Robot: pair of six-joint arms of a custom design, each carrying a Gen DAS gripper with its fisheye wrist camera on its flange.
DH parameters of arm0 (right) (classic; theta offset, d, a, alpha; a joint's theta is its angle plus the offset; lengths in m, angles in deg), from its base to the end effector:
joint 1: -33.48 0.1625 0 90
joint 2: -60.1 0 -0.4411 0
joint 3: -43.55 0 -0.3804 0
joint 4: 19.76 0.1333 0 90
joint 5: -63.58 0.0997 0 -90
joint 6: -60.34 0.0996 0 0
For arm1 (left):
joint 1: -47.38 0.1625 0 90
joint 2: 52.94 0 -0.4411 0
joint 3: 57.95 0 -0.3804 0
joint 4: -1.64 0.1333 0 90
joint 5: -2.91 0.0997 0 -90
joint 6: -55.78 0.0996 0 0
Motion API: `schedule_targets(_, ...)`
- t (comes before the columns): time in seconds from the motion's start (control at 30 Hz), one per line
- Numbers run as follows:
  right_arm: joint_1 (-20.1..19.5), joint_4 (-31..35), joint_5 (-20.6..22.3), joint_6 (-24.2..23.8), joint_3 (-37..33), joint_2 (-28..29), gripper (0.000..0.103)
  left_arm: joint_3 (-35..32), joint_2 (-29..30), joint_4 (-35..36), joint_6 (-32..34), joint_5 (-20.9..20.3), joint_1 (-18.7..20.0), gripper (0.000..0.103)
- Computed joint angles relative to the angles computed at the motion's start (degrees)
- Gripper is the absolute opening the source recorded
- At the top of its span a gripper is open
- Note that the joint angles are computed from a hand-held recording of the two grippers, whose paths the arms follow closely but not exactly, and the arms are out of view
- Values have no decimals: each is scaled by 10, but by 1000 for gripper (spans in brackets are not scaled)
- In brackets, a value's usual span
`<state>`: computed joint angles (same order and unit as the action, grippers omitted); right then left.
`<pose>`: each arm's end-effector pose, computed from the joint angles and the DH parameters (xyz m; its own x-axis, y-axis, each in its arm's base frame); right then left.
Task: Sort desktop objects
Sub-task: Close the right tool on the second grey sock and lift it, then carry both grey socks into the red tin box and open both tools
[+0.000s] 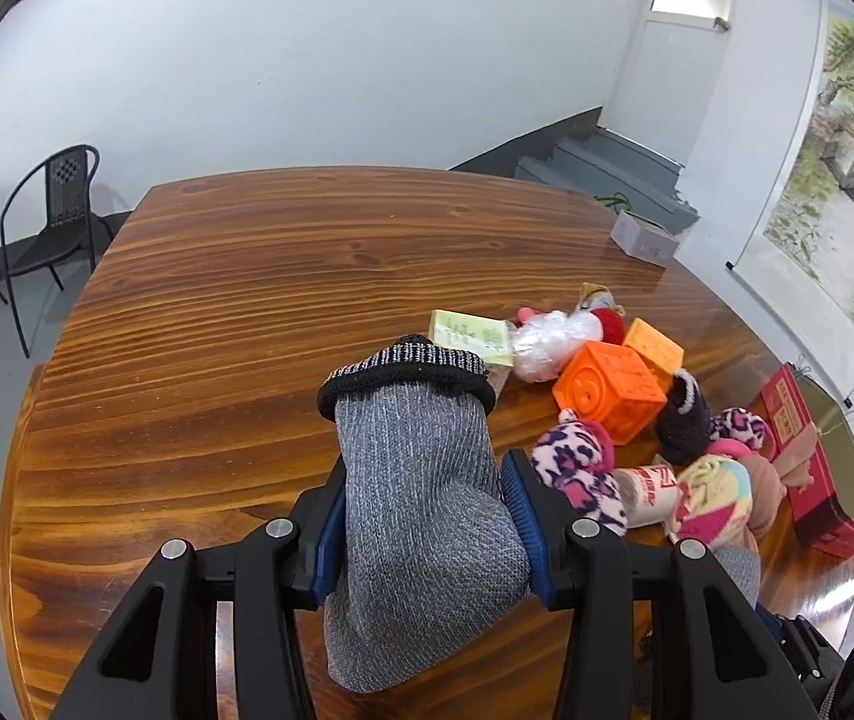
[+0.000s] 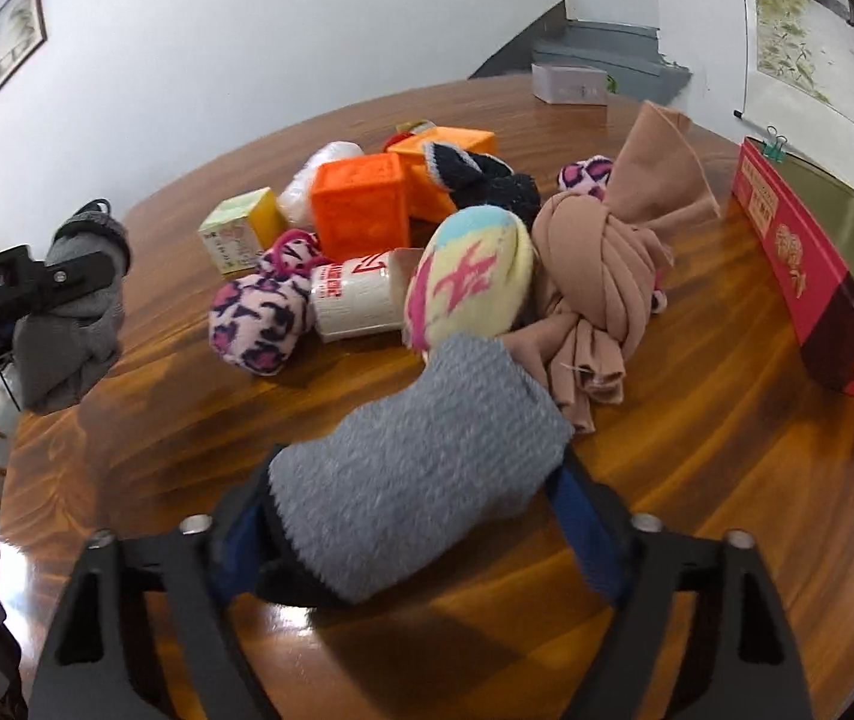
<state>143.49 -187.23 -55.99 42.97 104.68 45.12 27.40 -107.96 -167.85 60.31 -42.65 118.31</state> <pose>0.3596 -0.7416 -0.0200 -0.7765 -0.2936 0.5575 -0.5492 0.7492 -0.3703 -0.0369 -0.7281 0.3607 -0.8283 -0.2177 -0.5162 0.2800 0.6372 -0.7180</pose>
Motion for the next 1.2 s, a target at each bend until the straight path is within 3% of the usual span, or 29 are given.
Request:
schedule_targets(0.17,-7,-38,30,-8,57,-35,66,17,-4,-11,8,4,-8,49)
schedule_targets(0.47,-6,-160,74,-22,170,-104,66,64,-5,-89,55,36,-41,49)
schedule_targets(0.77,-12,-231,80,-42,208,-128,66,93,14,-198,133,79,-80,49)
schedule_targets(1.0,-35,-282,83,-34,248,-161,66,85,37,-193,138,81,-102,49)
schedule_targets(1.2,-61,-342,73,-42,276,-191,66,49,77,-145,131,66,-116,49)
